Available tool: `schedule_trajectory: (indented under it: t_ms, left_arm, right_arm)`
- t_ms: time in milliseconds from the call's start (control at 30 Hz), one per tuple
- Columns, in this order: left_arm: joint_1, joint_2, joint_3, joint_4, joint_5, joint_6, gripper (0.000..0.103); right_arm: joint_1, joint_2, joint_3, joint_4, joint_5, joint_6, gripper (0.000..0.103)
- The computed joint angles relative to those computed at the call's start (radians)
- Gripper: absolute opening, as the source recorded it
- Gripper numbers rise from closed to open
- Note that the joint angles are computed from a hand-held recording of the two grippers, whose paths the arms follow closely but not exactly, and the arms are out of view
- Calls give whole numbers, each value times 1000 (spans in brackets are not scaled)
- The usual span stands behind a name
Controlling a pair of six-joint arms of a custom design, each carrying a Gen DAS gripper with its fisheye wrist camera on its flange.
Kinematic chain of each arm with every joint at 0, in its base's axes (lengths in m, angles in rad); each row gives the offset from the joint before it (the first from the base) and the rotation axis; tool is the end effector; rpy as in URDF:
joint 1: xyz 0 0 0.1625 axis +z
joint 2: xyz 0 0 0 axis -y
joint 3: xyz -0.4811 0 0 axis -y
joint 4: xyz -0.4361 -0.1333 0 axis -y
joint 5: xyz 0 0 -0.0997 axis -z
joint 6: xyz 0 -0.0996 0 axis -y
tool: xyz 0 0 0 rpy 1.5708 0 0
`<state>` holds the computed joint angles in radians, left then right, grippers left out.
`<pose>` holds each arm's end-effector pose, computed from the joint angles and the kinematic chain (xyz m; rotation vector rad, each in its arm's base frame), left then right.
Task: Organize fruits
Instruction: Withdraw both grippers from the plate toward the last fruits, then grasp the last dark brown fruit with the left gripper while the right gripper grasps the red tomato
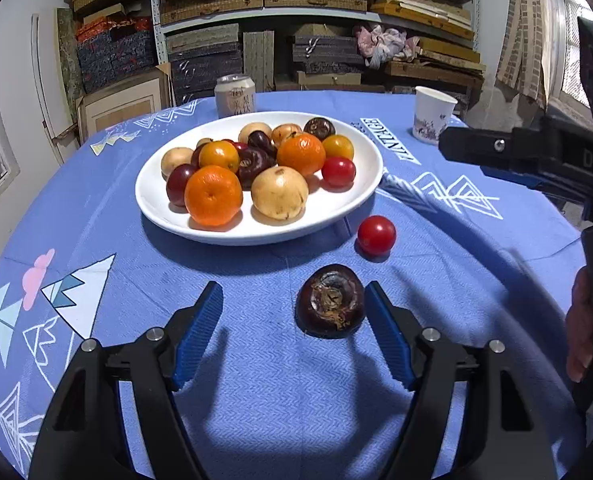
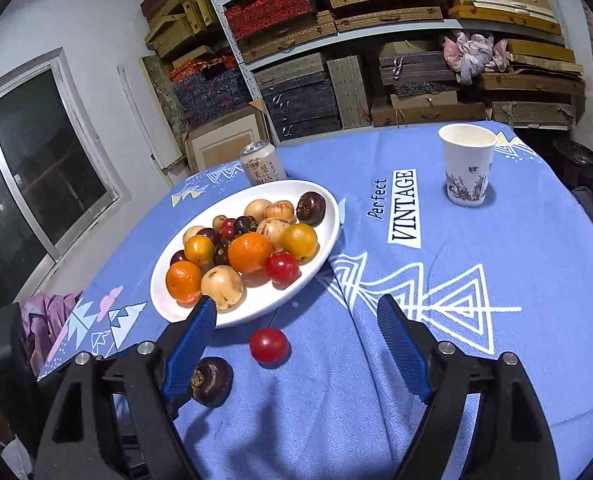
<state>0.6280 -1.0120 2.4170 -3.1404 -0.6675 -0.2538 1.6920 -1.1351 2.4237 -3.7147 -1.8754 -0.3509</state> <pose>-0.2281 -0.4270 0.0958 0.7080 2.2526 -0.8055 0.1585 -0.4457 0.1927 0.4206 -2.5070 1.1036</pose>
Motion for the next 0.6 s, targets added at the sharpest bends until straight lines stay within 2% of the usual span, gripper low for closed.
schedule_trajectory:
  t_ms: [433, 600]
  left_arm:
    - [46, 33, -58, 79, -73, -11, 71]
    - [61, 28, -69, 118, -94, -32, 57]
  right_arm:
    - [-6, -5, 2, 13, 3, 24, 88]
    - [-6, -6, 2, 19, 1, 23, 88]
